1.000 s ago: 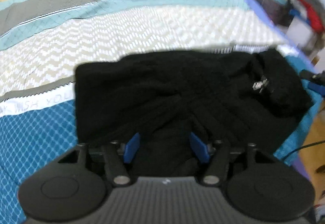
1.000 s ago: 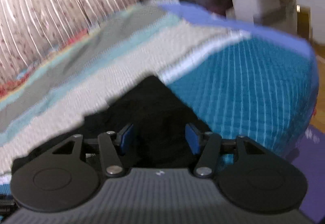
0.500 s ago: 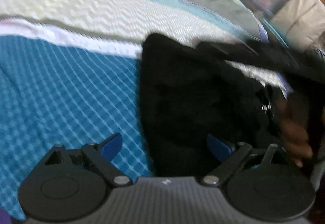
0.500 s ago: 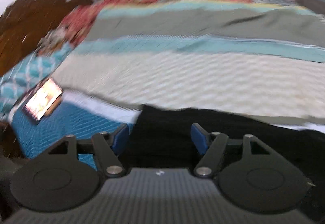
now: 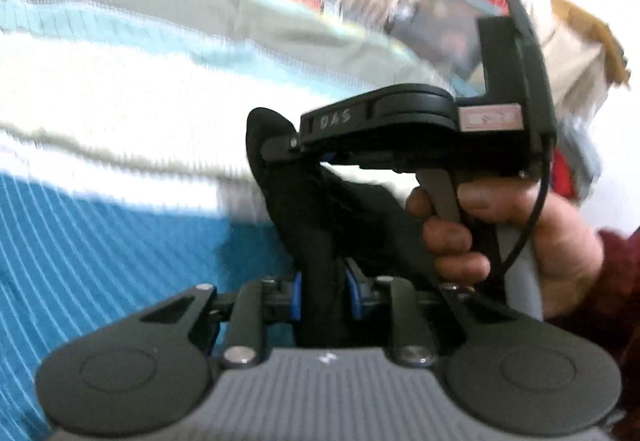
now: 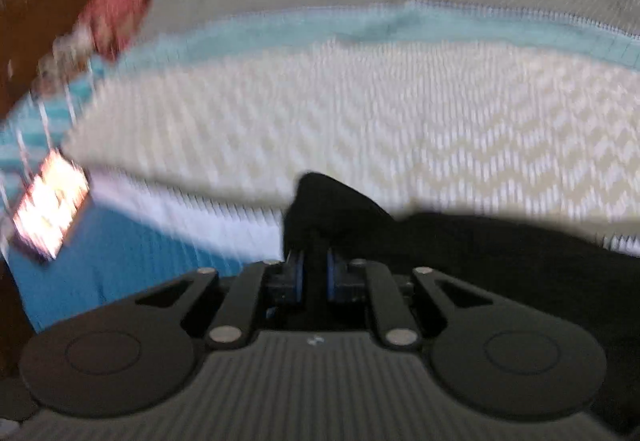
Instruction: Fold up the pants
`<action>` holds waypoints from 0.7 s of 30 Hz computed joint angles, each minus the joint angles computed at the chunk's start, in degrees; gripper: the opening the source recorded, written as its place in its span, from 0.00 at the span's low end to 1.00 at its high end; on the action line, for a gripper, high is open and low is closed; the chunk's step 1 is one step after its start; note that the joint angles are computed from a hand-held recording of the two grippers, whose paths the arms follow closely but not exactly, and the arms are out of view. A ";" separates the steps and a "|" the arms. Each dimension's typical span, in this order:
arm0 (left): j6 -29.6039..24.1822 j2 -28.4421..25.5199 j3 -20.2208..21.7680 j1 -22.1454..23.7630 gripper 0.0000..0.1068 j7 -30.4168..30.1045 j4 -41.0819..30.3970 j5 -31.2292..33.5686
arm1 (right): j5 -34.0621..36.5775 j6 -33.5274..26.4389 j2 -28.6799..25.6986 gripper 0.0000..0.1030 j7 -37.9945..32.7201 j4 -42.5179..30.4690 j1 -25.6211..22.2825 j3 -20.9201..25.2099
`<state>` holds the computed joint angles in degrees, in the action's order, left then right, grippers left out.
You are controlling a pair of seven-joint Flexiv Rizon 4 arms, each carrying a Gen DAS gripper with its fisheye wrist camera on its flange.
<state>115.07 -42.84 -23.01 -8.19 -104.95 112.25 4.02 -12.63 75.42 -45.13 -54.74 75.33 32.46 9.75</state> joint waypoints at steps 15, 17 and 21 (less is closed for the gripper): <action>-3.54 1.82 10.86 -3.29 0.34 -3.74 6.37 -11.22 | 12.94 -17.38 -15.17 0.32 -10.76 -25.48 3.15 5.56; -2.37 3.52 13.34 -6.24 0.38 -2.96 7.82 -14.23 | 15.92 -15.64 -12.24 0.41 -12.69 -22.28 1.65 6.46; 4.36 5.55 10.16 -1.45 0.38 -7.96 10.96 -10.44 | 19.13 -2.52 -4.17 0.43 -17.14 -9.58 -0.95 6.43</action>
